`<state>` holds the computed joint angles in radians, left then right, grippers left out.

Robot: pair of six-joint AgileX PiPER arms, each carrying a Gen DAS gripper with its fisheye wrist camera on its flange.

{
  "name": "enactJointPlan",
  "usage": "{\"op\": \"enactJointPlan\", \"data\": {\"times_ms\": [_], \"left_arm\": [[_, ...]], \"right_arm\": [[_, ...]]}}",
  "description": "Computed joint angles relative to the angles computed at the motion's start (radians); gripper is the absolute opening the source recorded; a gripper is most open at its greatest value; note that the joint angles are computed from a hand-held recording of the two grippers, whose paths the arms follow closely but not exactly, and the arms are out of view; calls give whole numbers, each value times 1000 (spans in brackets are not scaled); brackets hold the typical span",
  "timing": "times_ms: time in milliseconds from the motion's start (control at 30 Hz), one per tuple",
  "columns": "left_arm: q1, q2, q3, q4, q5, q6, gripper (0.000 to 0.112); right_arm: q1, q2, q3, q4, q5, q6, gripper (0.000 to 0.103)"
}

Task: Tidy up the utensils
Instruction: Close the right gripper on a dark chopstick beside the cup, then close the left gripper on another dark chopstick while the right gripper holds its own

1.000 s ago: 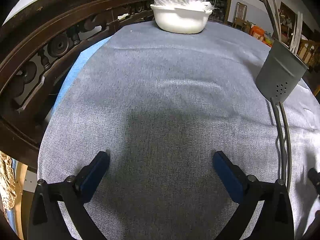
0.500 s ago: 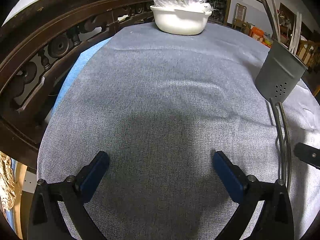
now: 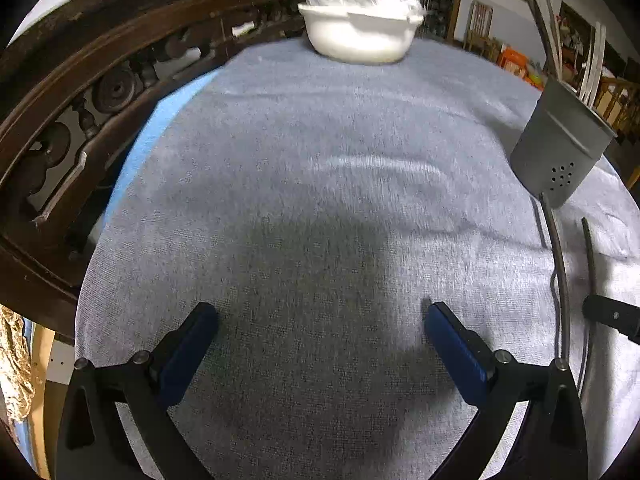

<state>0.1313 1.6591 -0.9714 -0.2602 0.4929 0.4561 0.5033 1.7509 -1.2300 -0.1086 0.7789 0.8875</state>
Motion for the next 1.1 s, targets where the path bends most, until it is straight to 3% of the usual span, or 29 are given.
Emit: {"op": "enactJointPlan", "data": {"times_ms": [100,367,500,800,933,1100], "left_arm": [[-6,21,-91,-7,168,10,102],[-164,-16,-189,34,321,-90,99],[-276,63,-284,118,400,-221,62],[-391,228,-508,190,570,-402,61],[-437,289,-585,254,616,-471,50],[-393,325,-696,162,719,-435,50]], "right_arm": [[-44,-36,54,52,-36,-58,10],[-119,-38,69,106,-30,-240,8],[-167,-70,127,195,-83,-333,9],[-282,-141,267,452,-174,-611,9],[-318,-158,294,513,-181,-690,9],[-348,-186,322,558,-174,-750,9]]}}
